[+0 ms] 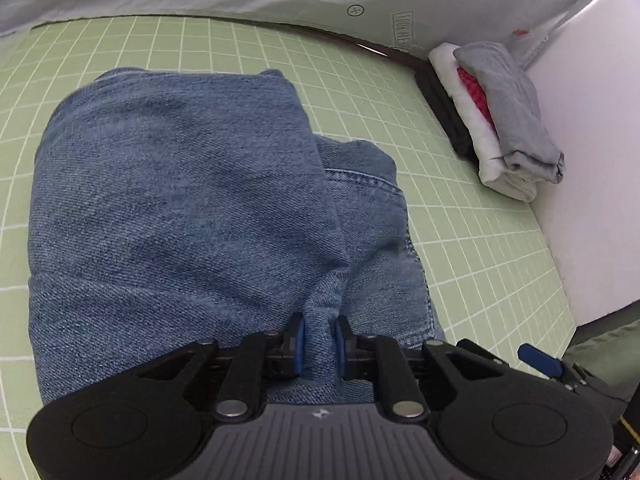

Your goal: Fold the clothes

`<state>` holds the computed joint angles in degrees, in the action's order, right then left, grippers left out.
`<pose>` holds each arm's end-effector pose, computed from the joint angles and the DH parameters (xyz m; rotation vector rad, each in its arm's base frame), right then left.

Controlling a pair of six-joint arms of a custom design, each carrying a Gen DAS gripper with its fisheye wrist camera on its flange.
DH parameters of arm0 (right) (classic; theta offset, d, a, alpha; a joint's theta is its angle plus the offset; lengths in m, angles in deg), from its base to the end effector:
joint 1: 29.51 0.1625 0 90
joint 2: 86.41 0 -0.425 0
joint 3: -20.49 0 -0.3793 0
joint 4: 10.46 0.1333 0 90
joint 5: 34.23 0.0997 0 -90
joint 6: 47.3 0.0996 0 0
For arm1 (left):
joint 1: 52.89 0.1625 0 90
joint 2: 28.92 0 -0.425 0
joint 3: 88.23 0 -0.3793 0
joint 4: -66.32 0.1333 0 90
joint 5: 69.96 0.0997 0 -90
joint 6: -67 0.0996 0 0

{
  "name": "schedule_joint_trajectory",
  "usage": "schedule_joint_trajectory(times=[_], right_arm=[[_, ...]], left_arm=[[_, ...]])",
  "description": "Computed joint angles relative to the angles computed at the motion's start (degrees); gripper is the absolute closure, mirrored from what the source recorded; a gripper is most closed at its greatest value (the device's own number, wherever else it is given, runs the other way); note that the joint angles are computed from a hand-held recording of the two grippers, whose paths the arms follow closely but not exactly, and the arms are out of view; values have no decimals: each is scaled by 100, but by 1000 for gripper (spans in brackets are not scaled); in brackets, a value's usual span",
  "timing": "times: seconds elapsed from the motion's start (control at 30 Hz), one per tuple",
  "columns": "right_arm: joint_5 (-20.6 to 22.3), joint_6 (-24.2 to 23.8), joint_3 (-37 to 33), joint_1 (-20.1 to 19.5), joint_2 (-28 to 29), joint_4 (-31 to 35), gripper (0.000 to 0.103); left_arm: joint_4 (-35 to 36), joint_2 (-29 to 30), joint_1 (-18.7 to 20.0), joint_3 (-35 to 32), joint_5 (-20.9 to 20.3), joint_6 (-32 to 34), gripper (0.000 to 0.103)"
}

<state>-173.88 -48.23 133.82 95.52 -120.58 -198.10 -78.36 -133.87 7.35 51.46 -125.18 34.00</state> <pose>0.3558 -0.4076 -0.0009 0.5493 -2.2573 0.6745 0.0044 -0.3753 0.3141 -0.2230 2.6722 -0.8385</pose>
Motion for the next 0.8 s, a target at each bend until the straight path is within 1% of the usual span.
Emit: schedule_joint_trajectory(times=[0.07, 0.1, 0.13, 0.17, 0.2, 0.23, 0.27, 0.3, 0.33, 0.37, 0.4, 0.43, 0.5, 0.53, 0.57, 0.6, 0.67, 0.7, 0.8], right_arm=[[90, 91, 5, -20, -39, 37, 5], [152, 142, -24, -25, -48, 68, 5], [203, 157, -68, -15, -39, 69, 5], [257, 168, -115, -3, -27, 66, 5], [339, 142, -176, 24, -1, 26, 5], [428, 114, -237, 51, 24, -16, 4], [564, 68, -303, 74, 48, -74, 4], [709, 32, -372, 95, 71, -124, 4], [907, 62, -447, 112, 91, -123, 4], [1117, 94, -523, 125, 114, -126, 4], [1425, 143, -590, 118, 138, -125, 4], [1772, 215, -650, 97, 165, -64, 4], [2466, 344, -781, 46, 239, 41, 7], [2767, 427, -857, 16, 292, 170, 14], [2935, 511, -958, 6, 360, 355, 25], [3086, 588, -1064, -2, 433, 539, 31], [3057, 716, -1283, 31, 586, 932, 51], [2989, 781, -1407, 62, 672, 1145, 57], [2754, 822, -1567, 203, 830, 1259, 80]], left_arm=[[1, -31, 40, -44, -155, -36, 83], [8, -50, 49, -63, -226, -52, 80], [14, -68, 58, -82, -298, -68, 73], [-6, -212, 26, -62, -396, -63, 68], [-32, -388, -19, -33, -500, -56, 56], [-54, -563, -65, -8, -603, -55, 48], [-73, -735, -113, 13, -703, -57, 46], [-70, -947, -196, 51, -686, -62, 44], [-11, -1146, -274, 77, -614, -81, 43], [157, -1375, -363, 83, -457, -154, 43], [361, -1611, -459, 78, -275, -244, 41], [623, -1822, -486, 61, -70, -383, 39], [1187, -2207, -488, 0, 342, -692, 39], [1342, -2296, -347, -31, 392, -822, 39], [1410, -2371, -182, -55, 347, -853, 39], [1455, -2442, -14, -79, 284, -851, 39], [1502, -2548, 359, -137, 135, -812, 39], [1522, -2569, 519, -176, 54, -715, 39], [1491, -2557, 904, -282, -204, -371, 39]])
